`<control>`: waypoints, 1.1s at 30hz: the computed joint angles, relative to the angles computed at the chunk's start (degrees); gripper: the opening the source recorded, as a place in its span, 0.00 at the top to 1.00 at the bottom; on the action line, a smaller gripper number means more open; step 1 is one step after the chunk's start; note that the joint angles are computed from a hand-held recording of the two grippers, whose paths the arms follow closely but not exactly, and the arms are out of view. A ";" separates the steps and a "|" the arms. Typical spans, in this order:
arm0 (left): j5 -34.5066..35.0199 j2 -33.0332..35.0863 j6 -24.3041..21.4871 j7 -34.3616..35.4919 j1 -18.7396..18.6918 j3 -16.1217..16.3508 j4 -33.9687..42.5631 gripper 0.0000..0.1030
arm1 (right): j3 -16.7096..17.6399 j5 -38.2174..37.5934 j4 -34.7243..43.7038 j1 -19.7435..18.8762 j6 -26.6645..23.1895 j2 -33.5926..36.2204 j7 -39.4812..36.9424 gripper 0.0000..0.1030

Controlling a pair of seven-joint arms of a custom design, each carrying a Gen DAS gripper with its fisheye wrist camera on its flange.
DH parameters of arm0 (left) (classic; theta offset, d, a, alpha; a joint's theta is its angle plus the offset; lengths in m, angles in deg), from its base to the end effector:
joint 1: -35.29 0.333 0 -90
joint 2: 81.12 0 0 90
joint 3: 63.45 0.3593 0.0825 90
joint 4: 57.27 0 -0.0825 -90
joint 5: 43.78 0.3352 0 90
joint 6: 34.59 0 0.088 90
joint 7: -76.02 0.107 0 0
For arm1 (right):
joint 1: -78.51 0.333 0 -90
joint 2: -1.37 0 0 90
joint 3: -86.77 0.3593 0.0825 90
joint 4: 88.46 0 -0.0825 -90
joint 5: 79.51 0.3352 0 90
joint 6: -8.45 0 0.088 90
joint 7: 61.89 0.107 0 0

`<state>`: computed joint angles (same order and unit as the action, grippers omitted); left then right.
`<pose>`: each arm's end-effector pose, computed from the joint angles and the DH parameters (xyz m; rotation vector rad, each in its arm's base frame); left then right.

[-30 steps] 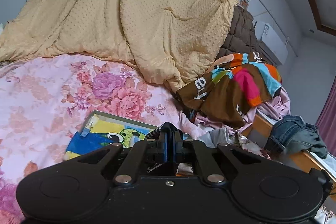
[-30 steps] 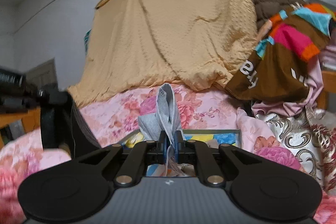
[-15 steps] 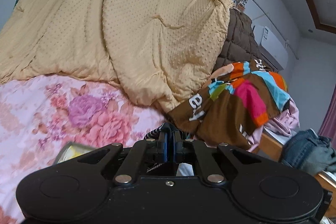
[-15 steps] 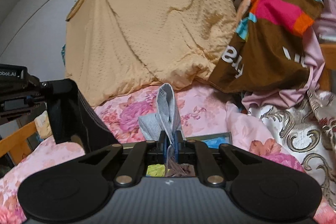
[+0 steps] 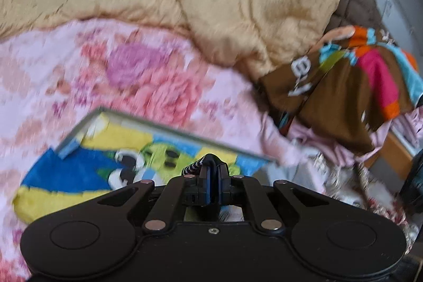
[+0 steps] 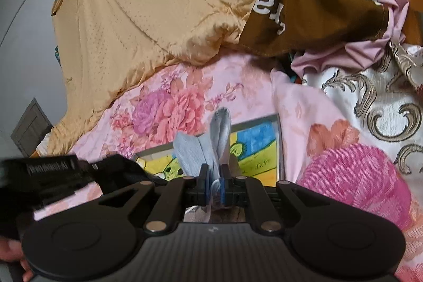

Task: Organize soft objects
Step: 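Lower the sock and mask into the tray and open both grippers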

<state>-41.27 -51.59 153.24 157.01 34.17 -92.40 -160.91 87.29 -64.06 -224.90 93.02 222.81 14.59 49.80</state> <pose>0.6217 -0.2790 0.4801 -1.5749 1.9741 -1.3741 0.5242 0.1037 0.4476 -1.1157 1.7507 -0.5905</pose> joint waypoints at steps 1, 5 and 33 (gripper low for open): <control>0.02 -0.11 -0.35 -0.01 0.02 0.16 -0.38 0.94 | 0.15 -0.60 0.00 -0.16 -0.11 0.04 0.07 0.92; -0.38 -0.71 -3.25 0.61 -1.49 2.53 -0.67 0.91 | 1.37 -5.93 -0.09 -2.12 -1.03 -0.09 2.19 0.82; -6.12 -8.83 -5.03 3.42 -3.71 7.17 -7.55 0.21 | -0.36 2.24 -3.11 1.87 -0.87 -3.74 -5.31 0.21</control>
